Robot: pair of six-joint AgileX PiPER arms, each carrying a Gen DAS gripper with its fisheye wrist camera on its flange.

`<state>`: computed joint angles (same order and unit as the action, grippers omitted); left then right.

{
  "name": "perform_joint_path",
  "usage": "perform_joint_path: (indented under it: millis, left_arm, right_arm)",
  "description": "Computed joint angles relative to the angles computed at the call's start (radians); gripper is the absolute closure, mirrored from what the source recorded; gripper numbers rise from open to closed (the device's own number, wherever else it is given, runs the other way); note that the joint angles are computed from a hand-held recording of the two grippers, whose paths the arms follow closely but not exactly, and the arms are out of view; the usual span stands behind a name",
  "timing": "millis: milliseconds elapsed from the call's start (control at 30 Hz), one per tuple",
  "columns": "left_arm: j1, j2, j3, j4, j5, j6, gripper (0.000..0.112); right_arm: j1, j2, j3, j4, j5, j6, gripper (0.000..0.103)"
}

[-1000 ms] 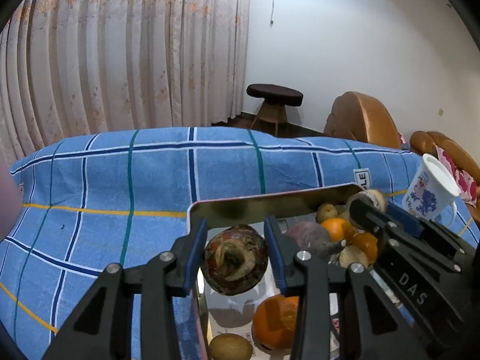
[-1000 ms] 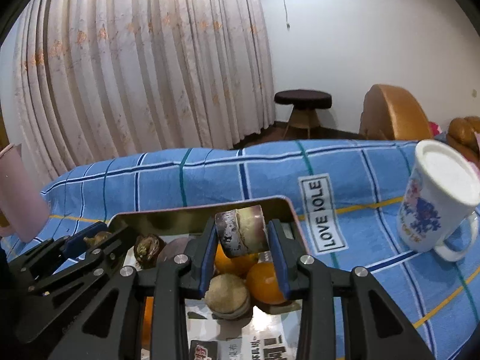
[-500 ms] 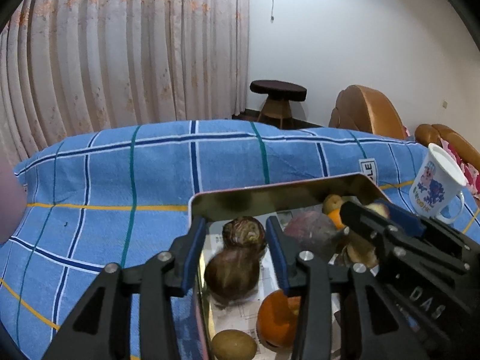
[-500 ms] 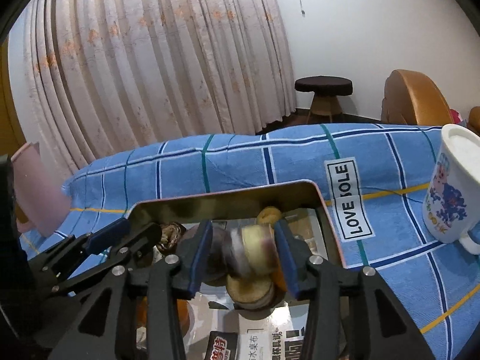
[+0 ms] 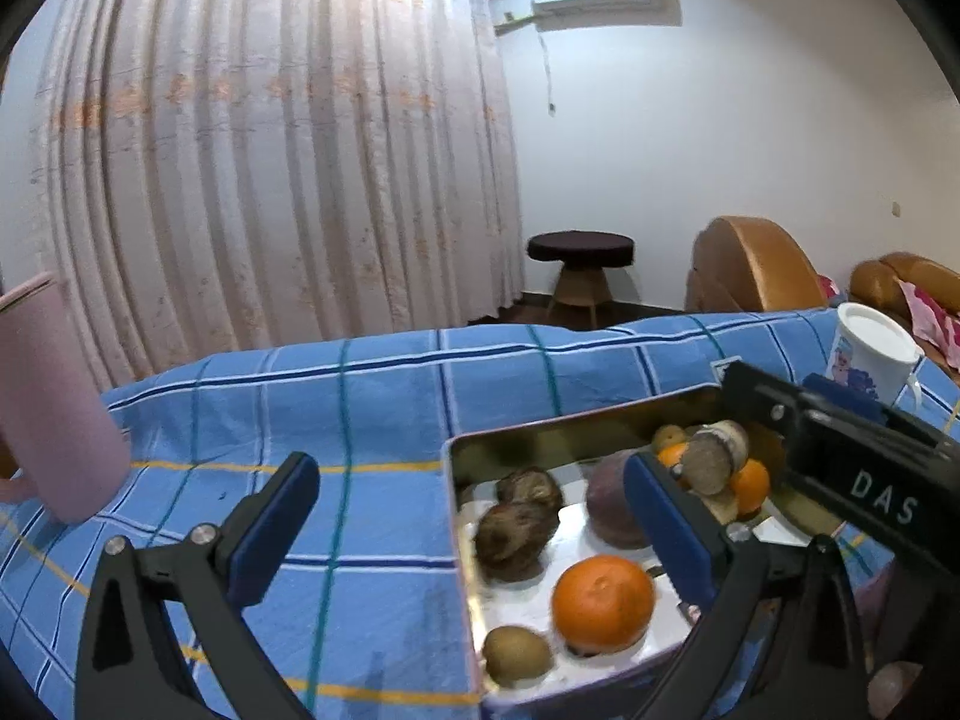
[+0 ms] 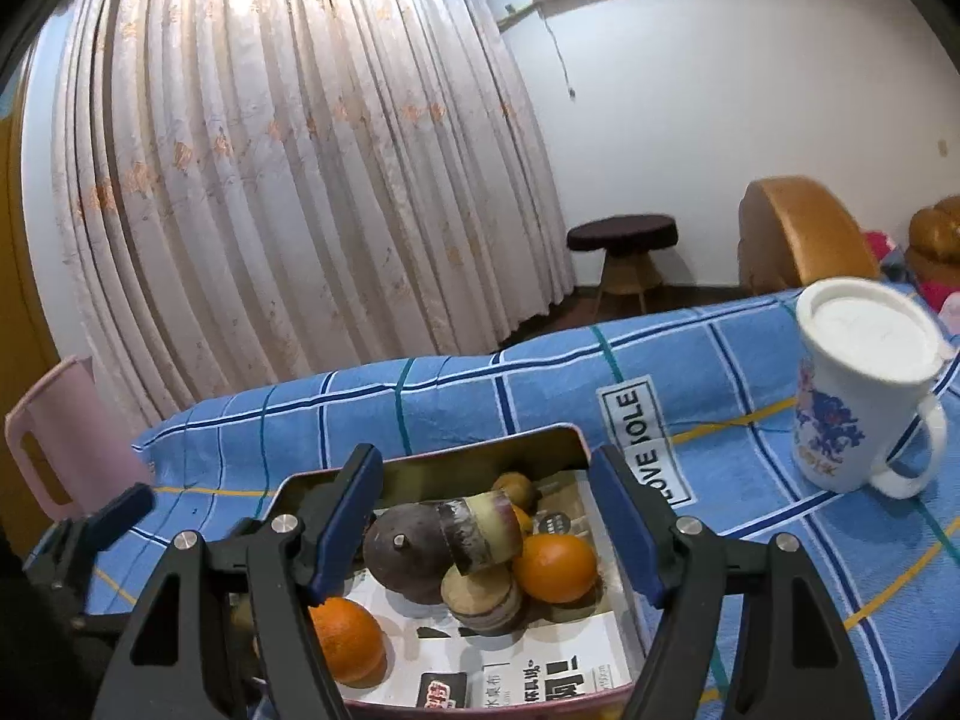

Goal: Organize fruits

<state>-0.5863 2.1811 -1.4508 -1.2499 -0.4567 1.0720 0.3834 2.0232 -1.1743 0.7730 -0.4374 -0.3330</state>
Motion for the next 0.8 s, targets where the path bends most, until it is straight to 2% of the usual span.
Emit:
perform_joint_path:
  millis: [100, 167, 300, 500, 800]
  left_arm:
    - [-0.006, -0.030, 0.096, 0.150, -0.096, -0.191, 0.009]
    - [-0.007, -0.043, 0.135, 0.179, -0.136, -0.243, 0.009]
    - [0.008, -0.059, 0.172, 0.208, -0.123, -0.311, 0.009]
    - [-0.011, -0.078, 0.233, 0.264, -0.176, -0.372, 0.009]
    - [-0.028, -0.094, 0.269, 0.283, -0.211, -0.397, 0.009]
  right_arm:
    - [0.032, -0.010, 0.046, -0.007, -0.111, 0.017, 0.030]
    - [0.052, -0.015, 0.077, 0.003, -0.180, 0.017, 0.026]
    - [0.095, -0.027, 0.116, 0.078, -0.266, -0.054, 0.023]
    - [0.159, -0.064, 0.199, 0.135, -0.384, -0.086, 0.023]
    - [0.213, -0.064, 0.215, 0.193, -0.462, -0.132, 0.023]
